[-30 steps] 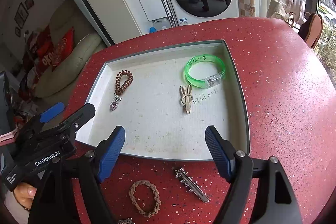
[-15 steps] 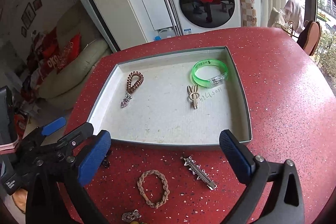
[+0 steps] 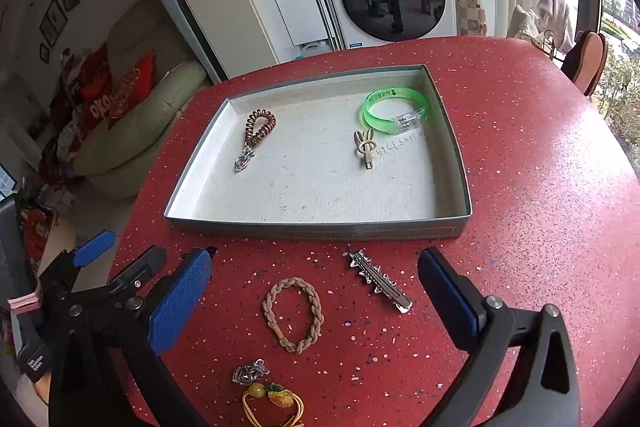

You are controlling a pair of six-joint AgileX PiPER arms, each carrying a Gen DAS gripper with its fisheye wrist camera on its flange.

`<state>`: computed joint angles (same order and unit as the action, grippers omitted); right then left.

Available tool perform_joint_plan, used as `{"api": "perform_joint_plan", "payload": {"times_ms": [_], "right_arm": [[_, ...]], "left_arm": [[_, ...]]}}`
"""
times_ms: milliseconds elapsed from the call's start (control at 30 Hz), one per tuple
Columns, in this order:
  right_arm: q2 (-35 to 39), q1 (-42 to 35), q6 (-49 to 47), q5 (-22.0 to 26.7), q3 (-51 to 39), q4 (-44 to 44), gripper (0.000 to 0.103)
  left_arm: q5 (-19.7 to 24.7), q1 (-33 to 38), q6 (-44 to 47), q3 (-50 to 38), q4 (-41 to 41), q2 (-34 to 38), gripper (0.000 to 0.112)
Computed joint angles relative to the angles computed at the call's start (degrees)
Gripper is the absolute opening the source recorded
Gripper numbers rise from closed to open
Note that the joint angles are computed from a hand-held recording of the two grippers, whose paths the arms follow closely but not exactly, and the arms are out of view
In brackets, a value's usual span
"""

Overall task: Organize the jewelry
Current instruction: 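Withdraw both open tools from the tray toward the remaining jewelry, then grasp the black claw clip with the left tool while the right tool grasps the silver spiked barrette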

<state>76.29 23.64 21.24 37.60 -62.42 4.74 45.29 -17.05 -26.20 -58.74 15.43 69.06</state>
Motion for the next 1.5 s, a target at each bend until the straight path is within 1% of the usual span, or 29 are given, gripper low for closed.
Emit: {"api": "perform_joint_plan", "payload": {"times_ms": [67, 133, 367, 467, 567, 667, 867, 933, 1033, 1133, 1233, 1333, 1400, 1467, 1500], "right_arm": [[-1.04, -0.25, -0.4, 0.21, 1.09, 0.18, 0.103], [-1.91, -0.47, -0.93, 0.64, 2.15, 0.64, 0.103], [-5.1, -2.52, -3.67, 1.07, 7.45, 3.83, 0.103], [-6.17, -2.45, -2.27, 0.89, 9.84, 2.83, 0.103], [-6.66, -3.06, -2.29, 0.6, 11.86, 3.41, 0.103], [-6.94, -3.67, -1.54, 0.48, 13.43, 2.99, 0.103], [-5.61, -3.88, -0.44, 0.97, 12.35, -0.24, 0.103], [-4.8, -4.37, -2.04, 1.01, 11.73, 0.23, 0.103], [-3.29, -5.0, -4.34, 1.25, 10.51, 0.21, 0.103], [-2.0, -5.36, -5.66, 1.62, 9.43, -0.76, 0.103], [-1.15, -5.22, -5.61, 1.32, 8.97, -2.85, 0.102], [-0.14, -5.09, -6.46, 1.14, 8.62, -3.62, 0.099], [0.63, -4.66, -6.54, 1.07, 8.16, -4.6, 0.093], [1.92, -4.36, -7.12, 1.28, 7.07, -5.07, 0.083], [2.47, -4.31, -7.53, 1.3, 6.63, -5.04, 0.081]], "left_arm": [[0.08, 0.29, -0.13, 1.32, -0.67, -0.73, 0.103], [-0.06, 1.38, 2.35, 2.43, -3.62, -1.4, 0.103], [0.19, 2.27, 2.35, 6.86, -5.93, -4.61, 0.103], [0.12, 2.69, 2.14, 8.58, -6.37, -5.41, 0.103], [0.29, 2.76, 1.9, 9.11, -7.19, -5.12, 0.103], [0.3, 1.56, 0.57, 9.01, -6.36, -4.4, 0.103], [-0.38, -1.27, -2.71, 7.3, -3.39, -1.78, 0.103], [-0.42, -1.09, -2.49, 6.25, -3.7, -0.51, 0.103], [-0.42, -2.28, -4.19, 5.42, -1.57, 0.81, 0.103], [-0.59, -2.85, -4.73, 4.69, -0.56, 2.03, 0.103], [-0.56, -2.59, -4.32, 3.75, -1.24, 3.5, 0.103], [-1.23, -2.57, -3.99, 3.27, -1.35, 4.2, 0.103], [-1.45, -3.21, -4.89, 3.0, -0.09, 4.54, 0.103], [-1.67, -3.85, -6.22, 2.71, 1.53, 5.01, 0.103], [-1.73, -4.1, -6.87, 2.62, 2.3, 5.18, 0.103]]}}
